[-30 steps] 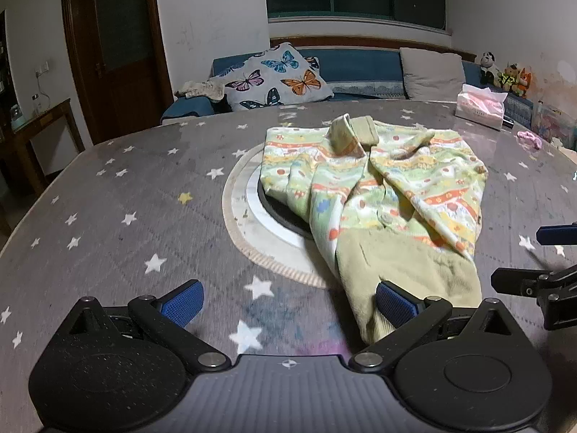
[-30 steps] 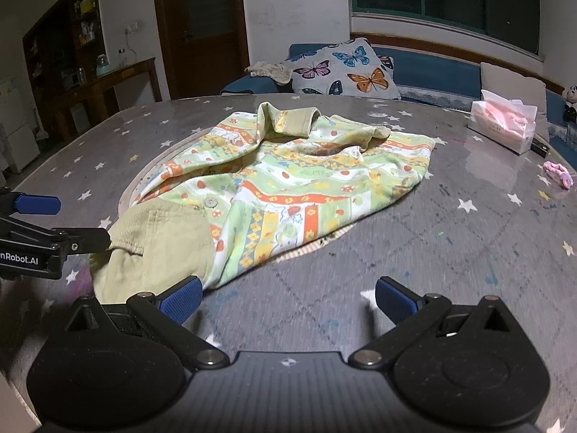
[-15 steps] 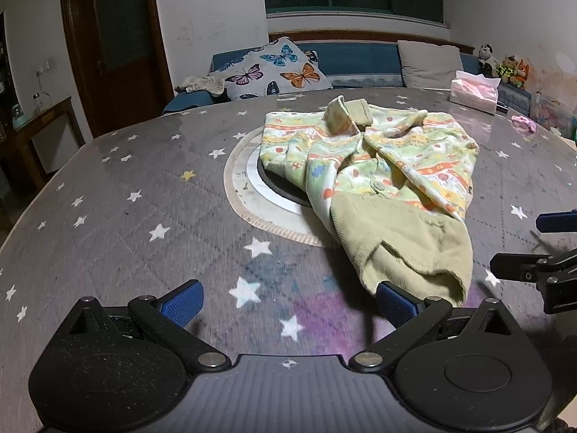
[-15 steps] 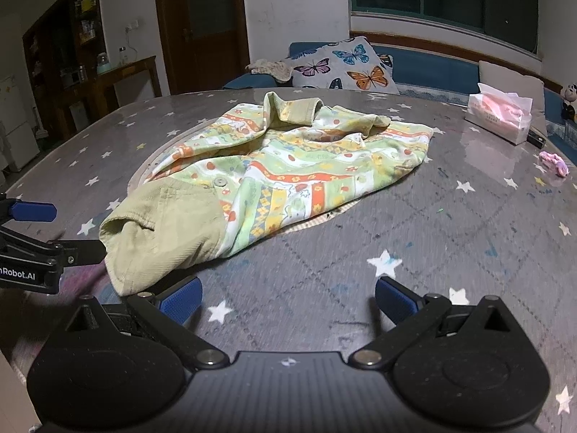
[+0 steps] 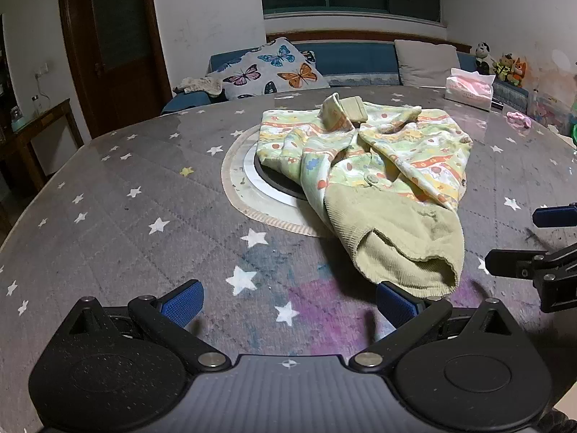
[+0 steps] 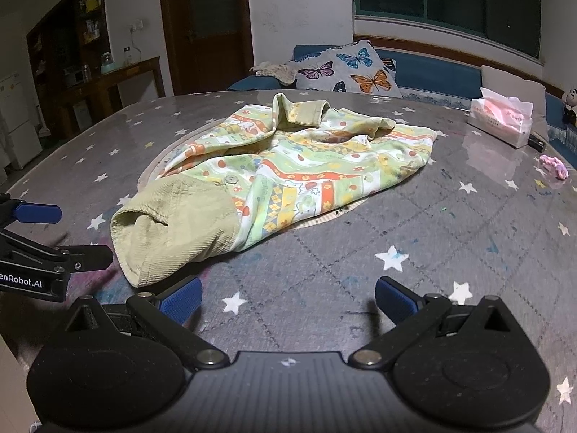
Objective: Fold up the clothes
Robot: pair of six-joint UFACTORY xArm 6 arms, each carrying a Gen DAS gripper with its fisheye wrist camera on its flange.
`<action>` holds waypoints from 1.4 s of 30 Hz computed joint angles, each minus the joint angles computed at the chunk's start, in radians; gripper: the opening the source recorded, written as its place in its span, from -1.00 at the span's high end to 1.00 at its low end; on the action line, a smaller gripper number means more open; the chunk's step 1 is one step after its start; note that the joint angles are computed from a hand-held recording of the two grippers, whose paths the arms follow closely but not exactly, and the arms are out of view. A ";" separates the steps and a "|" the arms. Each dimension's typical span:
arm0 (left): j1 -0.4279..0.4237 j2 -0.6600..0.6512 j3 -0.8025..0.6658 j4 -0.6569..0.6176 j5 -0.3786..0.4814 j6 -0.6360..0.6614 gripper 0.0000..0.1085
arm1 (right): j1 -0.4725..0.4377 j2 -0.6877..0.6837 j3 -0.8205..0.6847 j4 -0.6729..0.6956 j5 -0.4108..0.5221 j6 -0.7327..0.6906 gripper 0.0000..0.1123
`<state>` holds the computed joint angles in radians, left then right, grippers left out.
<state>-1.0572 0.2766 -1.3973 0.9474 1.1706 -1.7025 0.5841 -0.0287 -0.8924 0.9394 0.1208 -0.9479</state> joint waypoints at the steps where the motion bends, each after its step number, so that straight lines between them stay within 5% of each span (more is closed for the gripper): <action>1: 0.000 0.000 0.000 0.000 0.000 0.000 -0.90 | 0.000 0.000 0.001 0.000 0.000 0.001 -0.83; 42: 0.055 0.002 -0.040 0.011 -0.001 0.101 -0.90 | -0.037 0.116 -0.155 -0.105 0.082 0.052 -0.83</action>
<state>-1.0019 0.2789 -1.4378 0.9579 1.1693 -1.6018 0.5469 0.0871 -1.0478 0.8344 0.2029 -0.8954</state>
